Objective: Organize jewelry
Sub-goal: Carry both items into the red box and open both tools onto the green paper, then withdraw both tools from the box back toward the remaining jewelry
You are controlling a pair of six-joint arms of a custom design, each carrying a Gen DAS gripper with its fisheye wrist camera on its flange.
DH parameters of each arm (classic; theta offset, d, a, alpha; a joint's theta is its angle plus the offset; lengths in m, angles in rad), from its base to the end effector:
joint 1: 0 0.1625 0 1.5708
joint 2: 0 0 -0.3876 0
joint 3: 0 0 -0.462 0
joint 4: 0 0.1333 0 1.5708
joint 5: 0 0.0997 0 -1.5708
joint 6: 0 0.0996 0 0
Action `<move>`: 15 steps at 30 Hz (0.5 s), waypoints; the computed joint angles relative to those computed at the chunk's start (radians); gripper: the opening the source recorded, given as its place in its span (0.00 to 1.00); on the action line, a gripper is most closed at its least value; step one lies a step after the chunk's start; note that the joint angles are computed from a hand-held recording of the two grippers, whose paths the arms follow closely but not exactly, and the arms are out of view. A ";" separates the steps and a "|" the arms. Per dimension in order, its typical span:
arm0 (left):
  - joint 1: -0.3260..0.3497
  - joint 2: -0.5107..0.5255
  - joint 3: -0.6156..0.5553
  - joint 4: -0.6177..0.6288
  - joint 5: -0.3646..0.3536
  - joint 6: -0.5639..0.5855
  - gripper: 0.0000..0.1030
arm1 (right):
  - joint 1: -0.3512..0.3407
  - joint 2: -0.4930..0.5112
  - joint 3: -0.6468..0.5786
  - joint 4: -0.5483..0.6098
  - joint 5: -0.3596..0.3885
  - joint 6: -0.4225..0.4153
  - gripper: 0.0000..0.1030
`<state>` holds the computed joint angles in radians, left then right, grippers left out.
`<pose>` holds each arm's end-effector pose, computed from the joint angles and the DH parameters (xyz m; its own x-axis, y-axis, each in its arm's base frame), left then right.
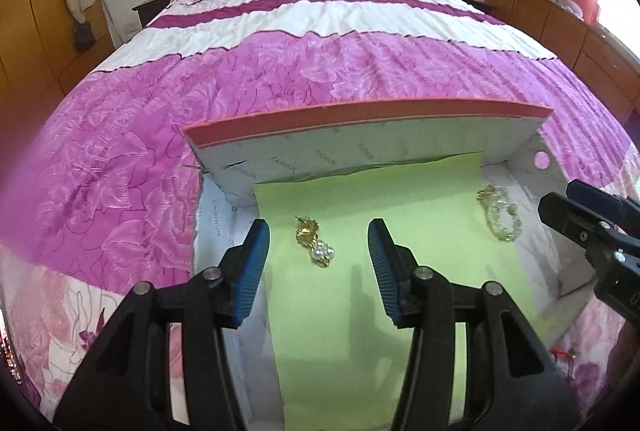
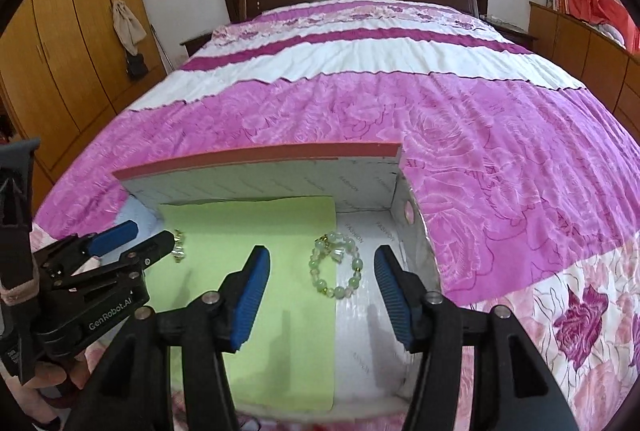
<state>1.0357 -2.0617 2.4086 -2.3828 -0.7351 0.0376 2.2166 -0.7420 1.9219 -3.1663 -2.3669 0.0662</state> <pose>-0.0109 -0.4246 0.3323 -0.7289 0.0847 -0.6794 0.4835 0.7662 -0.4233 0.3993 -0.4267 -0.0262 -0.7671 -0.1418 0.6257 -0.5010 0.7416 -0.4461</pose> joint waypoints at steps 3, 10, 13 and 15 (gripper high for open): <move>-0.025 -0.047 0.012 0.032 -0.006 -0.015 0.43 | 0.018 -0.021 0.028 -0.037 0.012 0.003 0.56; -0.111 -0.187 0.051 0.131 0.007 -0.065 0.44 | 0.070 -0.065 0.092 -0.123 0.021 -0.006 0.58; -0.152 -0.255 0.064 0.193 0.003 -0.093 0.45 | 0.098 -0.074 0.114 -0.162 0.010 -0.021 0.58; -0.182 -0.300 0.074 0.240 0.004 -0.111 0.46 | 0.113 -0.082 0.130 -0.180 0.007 -0.029 0.58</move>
